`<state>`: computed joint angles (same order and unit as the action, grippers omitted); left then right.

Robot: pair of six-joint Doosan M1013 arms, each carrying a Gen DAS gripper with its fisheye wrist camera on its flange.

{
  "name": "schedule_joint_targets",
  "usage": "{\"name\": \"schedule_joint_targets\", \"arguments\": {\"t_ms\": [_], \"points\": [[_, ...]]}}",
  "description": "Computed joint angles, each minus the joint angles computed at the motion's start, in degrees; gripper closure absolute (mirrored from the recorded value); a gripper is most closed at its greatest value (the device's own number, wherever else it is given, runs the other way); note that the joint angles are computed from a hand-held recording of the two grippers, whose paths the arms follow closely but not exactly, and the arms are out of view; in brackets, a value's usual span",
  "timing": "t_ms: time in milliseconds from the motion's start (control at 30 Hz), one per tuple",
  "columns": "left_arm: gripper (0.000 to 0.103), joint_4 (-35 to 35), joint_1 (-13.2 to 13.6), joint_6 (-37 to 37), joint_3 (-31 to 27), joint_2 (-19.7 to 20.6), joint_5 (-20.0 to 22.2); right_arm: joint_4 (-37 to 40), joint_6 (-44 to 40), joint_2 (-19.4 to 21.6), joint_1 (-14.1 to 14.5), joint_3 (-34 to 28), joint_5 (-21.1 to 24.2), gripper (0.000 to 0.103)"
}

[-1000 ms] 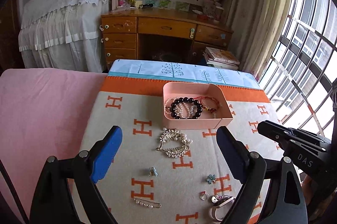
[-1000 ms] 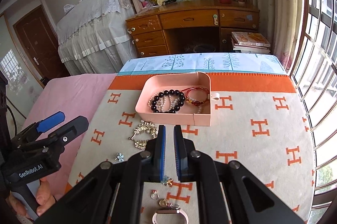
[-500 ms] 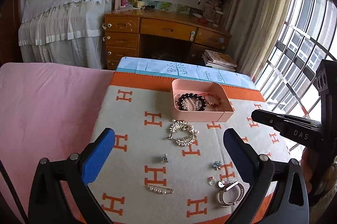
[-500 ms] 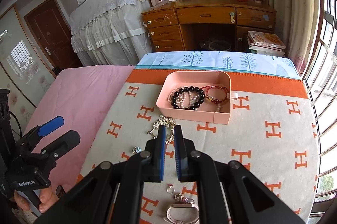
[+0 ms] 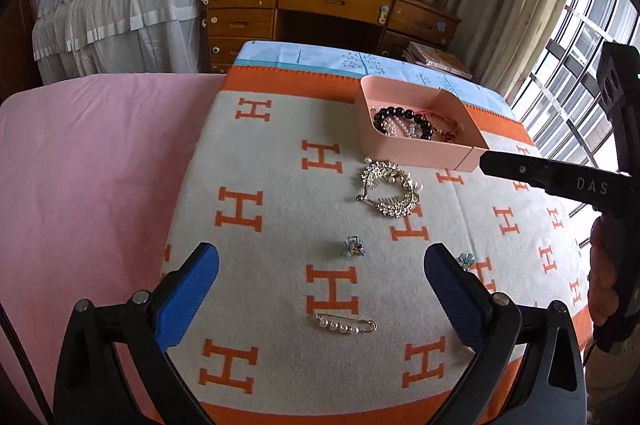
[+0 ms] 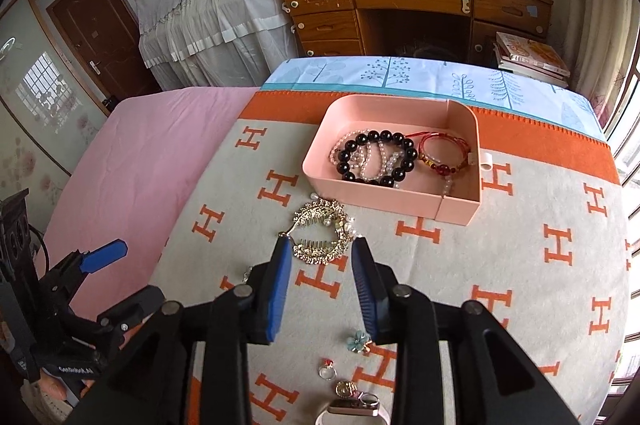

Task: Organize jewelry
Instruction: 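Move the right tool over the gold rhinestone hair comb, then grasp gold hair comb with right tool while left tool grasps grey-strap watch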

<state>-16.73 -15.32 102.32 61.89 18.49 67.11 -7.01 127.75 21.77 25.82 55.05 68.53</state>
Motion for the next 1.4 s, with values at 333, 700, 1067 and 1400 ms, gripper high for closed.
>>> {"name": "schedule_joint_targets", "arguments": {"t_ms": [333, 700, 1067, 1400], "points": [[0.001, 1.03, -0.18, 0.76, 2.15, 0.63, 2.89, 7.4, -5.55, 6.55, -2.26, -5.74, 6.14, 0.081], [0.002, 1.38, 0.55, 0.36, 3.43, 0.25, 3.41, 0.88, -8.2, 11.21, -1.11, -10.88, 13.44, 0.088], [0.002, 0.74, -0.38, 2.13, 3.3, 0.29, 3.71, 1.05, -9.86, 12.14, -1.62, -11.66, 14.49, 0.093], [0.002, -1.78, -2.23, 7.48, 3.45, -0.57, 5.56, 3.1, -7.32, 5.67, -1.68, -3.86, 6.95, 0.096]]}}
